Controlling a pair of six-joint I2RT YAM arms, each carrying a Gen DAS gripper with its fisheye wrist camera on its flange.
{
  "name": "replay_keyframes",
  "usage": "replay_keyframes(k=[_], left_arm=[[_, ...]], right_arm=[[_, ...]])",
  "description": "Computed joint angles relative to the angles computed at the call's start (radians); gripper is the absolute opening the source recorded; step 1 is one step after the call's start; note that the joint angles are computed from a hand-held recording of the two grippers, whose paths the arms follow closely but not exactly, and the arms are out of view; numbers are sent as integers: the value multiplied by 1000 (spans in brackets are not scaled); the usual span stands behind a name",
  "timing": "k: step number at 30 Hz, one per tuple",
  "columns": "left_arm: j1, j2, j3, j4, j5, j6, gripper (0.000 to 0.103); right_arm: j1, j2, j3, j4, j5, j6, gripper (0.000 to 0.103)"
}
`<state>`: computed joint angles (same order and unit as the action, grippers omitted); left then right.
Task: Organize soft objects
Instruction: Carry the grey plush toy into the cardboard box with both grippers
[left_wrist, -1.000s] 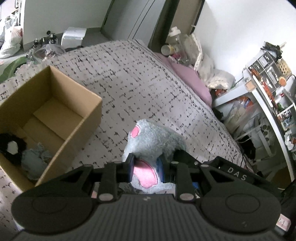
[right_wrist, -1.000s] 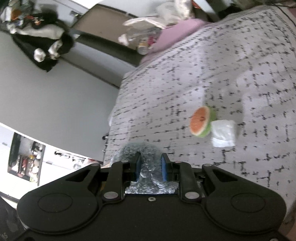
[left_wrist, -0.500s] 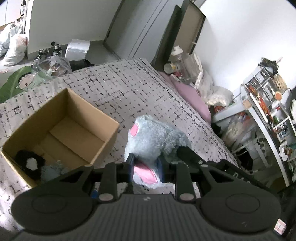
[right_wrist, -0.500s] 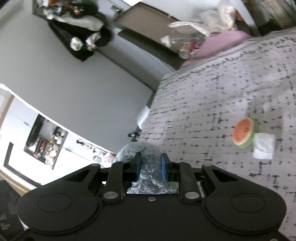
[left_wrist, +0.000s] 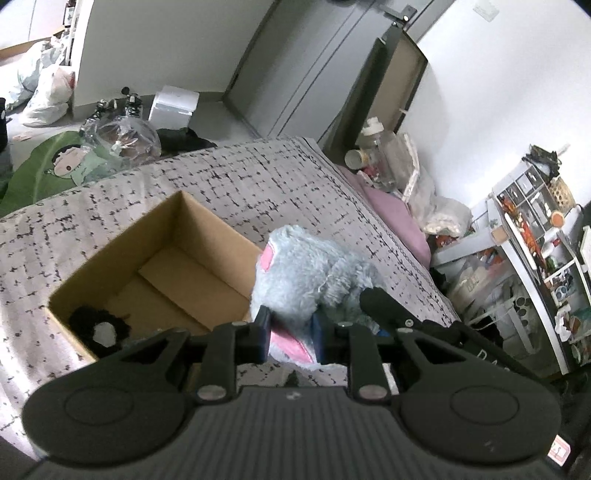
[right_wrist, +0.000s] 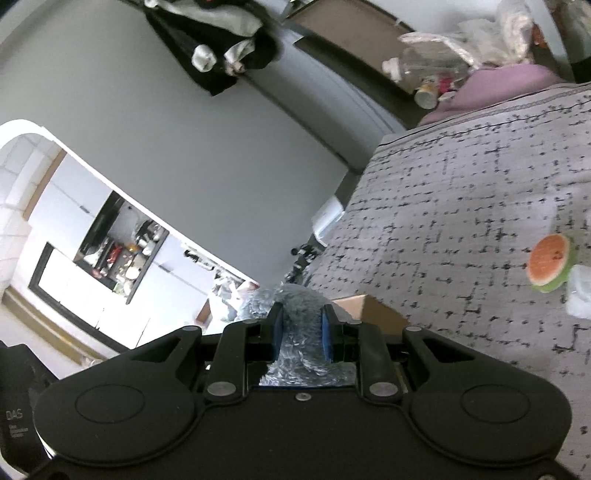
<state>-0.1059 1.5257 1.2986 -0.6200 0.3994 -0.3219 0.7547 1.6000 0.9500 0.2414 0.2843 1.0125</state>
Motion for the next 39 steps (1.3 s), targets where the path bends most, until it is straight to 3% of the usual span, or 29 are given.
replay_keyframes(k=[9,21,26,36,39], left_arm=[[107,9,-18,10,57,27,20],[211,126,-1,20,93,65,17],[228,179,15,19,77,70,16],[226,260,53,37,38,59,17],[203,263,65,27,-27,62,20]], right_arm=[[32,106,116,-15,-19,-33,20],[36,281,343,-193,-62,-18,24],[37,313,419,-314,-19,12,25],[23,334,462,-418,-56,58,26],[16,340,470,-434,-78,70,26]])
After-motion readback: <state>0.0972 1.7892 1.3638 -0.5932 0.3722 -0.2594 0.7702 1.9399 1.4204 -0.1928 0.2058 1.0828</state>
